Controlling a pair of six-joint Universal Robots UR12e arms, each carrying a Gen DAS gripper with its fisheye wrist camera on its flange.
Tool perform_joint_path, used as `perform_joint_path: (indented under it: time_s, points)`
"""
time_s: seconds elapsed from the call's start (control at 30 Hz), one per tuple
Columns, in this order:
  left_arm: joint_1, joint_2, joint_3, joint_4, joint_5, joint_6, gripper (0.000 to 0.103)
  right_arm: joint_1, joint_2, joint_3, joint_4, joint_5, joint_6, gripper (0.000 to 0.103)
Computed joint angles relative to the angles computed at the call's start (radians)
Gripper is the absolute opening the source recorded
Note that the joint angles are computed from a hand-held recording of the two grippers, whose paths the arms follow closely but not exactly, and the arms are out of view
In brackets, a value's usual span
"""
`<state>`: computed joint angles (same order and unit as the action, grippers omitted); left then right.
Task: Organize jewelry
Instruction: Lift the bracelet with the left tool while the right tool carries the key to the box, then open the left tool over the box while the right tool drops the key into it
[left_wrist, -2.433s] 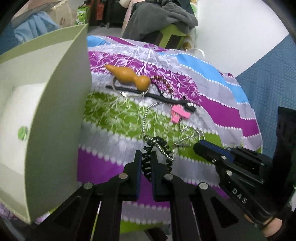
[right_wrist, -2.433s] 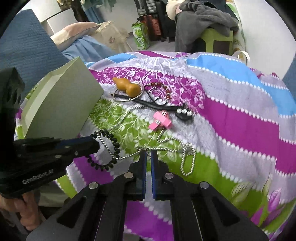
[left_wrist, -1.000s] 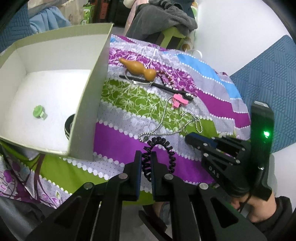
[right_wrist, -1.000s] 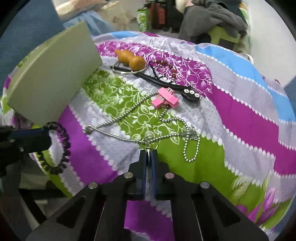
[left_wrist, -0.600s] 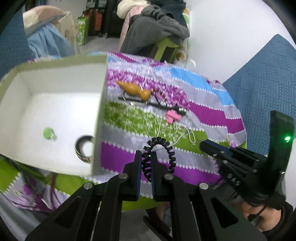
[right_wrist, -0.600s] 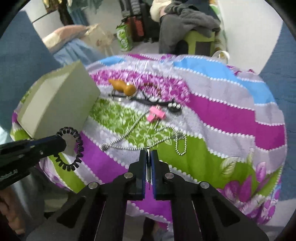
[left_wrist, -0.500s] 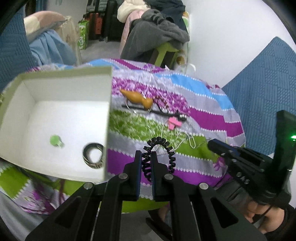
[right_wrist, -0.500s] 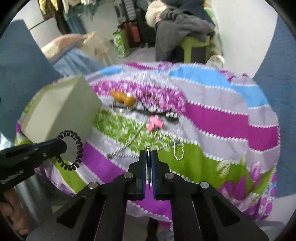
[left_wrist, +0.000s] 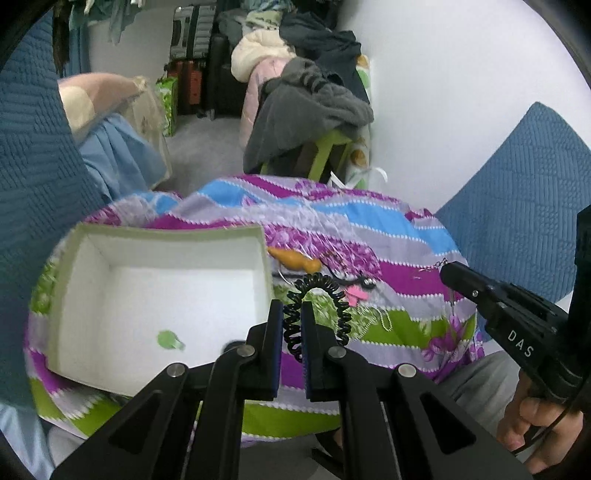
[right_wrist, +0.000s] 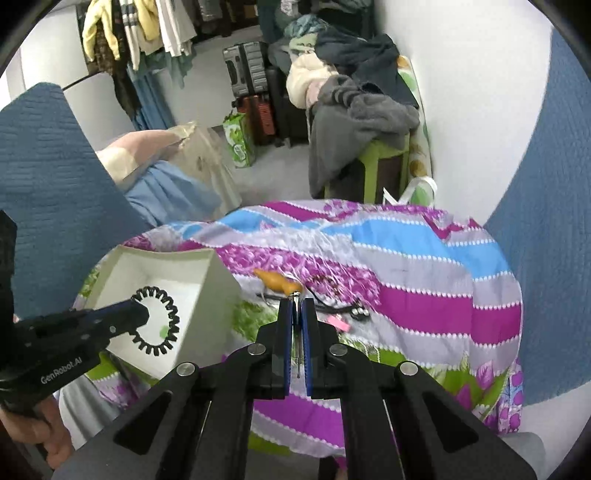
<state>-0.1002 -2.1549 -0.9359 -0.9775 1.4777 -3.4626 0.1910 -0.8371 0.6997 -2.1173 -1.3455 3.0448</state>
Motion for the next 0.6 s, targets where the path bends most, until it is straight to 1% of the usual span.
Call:
perform_joint_path:
  time_s: [0.2,0.33,0.47,0.6]
  points:
    - [0.031,0.02,-0.004,0.026,0.03,0.017,0.007,0.029,0.034,-0.072,0.02,0.024,0.001,0.003]
    - [0.054,0.038,-0.017,0.043,0.058,0.042,0.007,0.05,0.056,-0.116,0.024,0.041,-0.009,0.003]
    - [0.074,0.059,-0.056,0.064,0.079,0.051,0.007,0.073,0.077,-0.151,0.03,0.06,-0.025,0.003]
    - [0.093,0.078,-0.113,0.069,0.071,0.037,0.007,0.09,0.093,-0.16,0.064,0.076,-0.052,0.003]
